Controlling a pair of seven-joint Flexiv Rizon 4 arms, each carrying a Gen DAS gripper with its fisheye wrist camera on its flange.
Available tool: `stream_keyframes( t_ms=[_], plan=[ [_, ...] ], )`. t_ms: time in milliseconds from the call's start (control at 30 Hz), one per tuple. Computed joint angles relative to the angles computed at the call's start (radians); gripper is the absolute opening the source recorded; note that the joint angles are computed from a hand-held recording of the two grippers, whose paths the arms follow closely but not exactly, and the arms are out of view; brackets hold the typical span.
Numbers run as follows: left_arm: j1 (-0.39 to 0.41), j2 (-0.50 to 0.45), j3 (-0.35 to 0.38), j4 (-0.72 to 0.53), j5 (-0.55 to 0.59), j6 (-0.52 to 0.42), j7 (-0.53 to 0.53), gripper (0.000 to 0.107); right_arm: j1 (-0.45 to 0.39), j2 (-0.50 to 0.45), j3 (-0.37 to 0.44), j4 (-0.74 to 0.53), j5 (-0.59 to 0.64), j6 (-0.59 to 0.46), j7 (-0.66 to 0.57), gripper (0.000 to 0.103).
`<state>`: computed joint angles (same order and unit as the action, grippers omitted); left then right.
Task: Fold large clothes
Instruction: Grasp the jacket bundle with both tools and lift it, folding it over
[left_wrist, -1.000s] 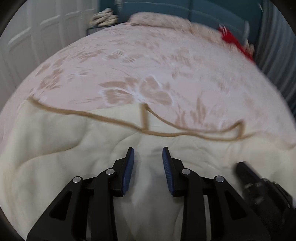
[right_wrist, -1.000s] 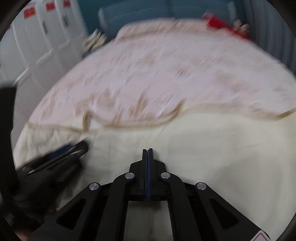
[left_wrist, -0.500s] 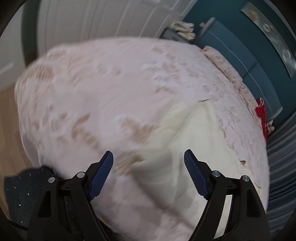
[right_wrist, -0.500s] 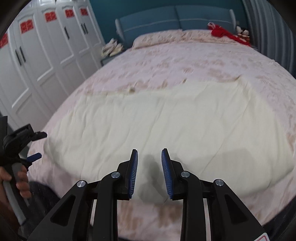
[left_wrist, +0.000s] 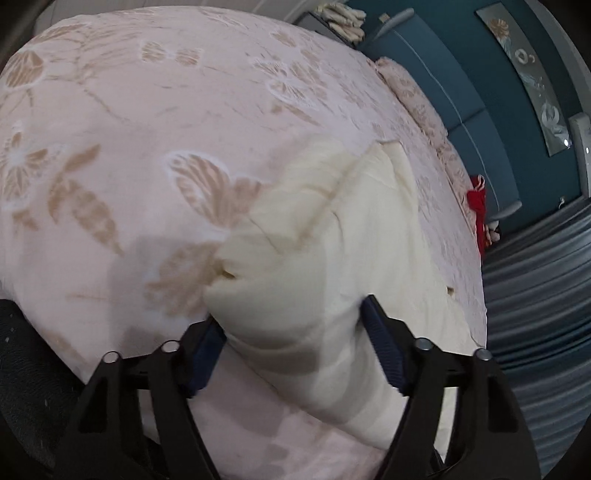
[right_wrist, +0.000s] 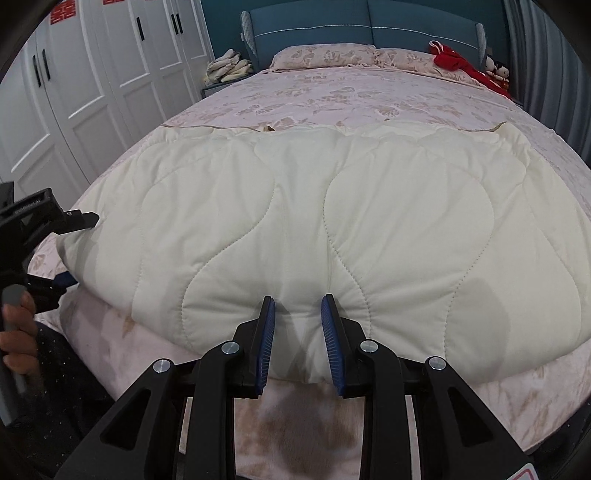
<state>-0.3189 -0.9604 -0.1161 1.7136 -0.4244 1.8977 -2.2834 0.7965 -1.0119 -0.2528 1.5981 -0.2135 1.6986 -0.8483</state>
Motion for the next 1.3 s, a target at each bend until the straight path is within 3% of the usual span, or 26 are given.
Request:
stream_keyframes(
  t_ms=[33,100,233,300,433,600,767,867,967,1067,1167,1300],
  plan=[
    [0.025,0.001,-0.032,0.005,0.025,0.021,0.002,0.045,-0.001,-0.003,-0.001,-0.005,-0.003,-0.004,-0.002,0.025],
    [0.017,0.02,-0.03,0.007,0.038,0.021,0.013,0.028,-0.012,-0.007,0.006,-0.018,-0.013,-0.015,-0.009,0.023],
    [-0.081,0.081,0.056,0.004,0.009,0.023,0.054,0.018,-0.011,0.023,0.004,0.01,-0.012,-0.016,-0.006,0.019],
    [-0.133,0.112,0.092,-0.006,-0.01,0.025,0.083,0.017,0.002,0.06,-0.006,0.071,0.013,0.035,0.001,0.019],
    [-0.292,0.132,0.234,-0.071,-0.094,-0.04,0.166,0.017,0.04,0.115,-0.04,0.186,0.077,0.109,-0.033,0.015],
    [-0.479,0.104,0.435,-0.166,-0.149,-0.176,0.156,0.016,-0.052,0.088,0.065,0.136,0.059,0.072,-0.081,0.008],
    [-0.522,0.12,0.481,-0.153,-0.107,-0.201,0.078,0.014,-0.102,0.042,0.124,0.043,0.013,0.044,-0.122,0.007],
    [-0.576,0.099,0.588,-0.164,-0.085,-0.259,0.028,0.014,-0.185,0.007,0.236,-0.046,-0.041,-0.019,-0.146,0.007],
    [-0.579,0.09,0.618,-0.184,-0.055,-0.287,-0.01,0.014,-0.16,-0.029,0.219,-0.115,-0.067,-0.056,-0.144,0.007],
    [-0.592,0.057,0.685,-0.257,-0.01,-0.351,-0.034,0.014,-0.185,-0.035,0.263,-0.144,-0.075,-0.078,-0.142,0.007],
    [-0.589,0.033,0.714,-0.323,0.033,-0.403,-0.055,0.014,-0.28,0.003,0.378,-0.082,-0.072,-0.035,-0.179,0.006],
    [-0.578,0.003,0.728,-0.414,0.09,-0.49,-0.076,0.014,-0.273,0.118,0.316,0.123,0.016,0.094,-0.147,0.006]
  ],
)
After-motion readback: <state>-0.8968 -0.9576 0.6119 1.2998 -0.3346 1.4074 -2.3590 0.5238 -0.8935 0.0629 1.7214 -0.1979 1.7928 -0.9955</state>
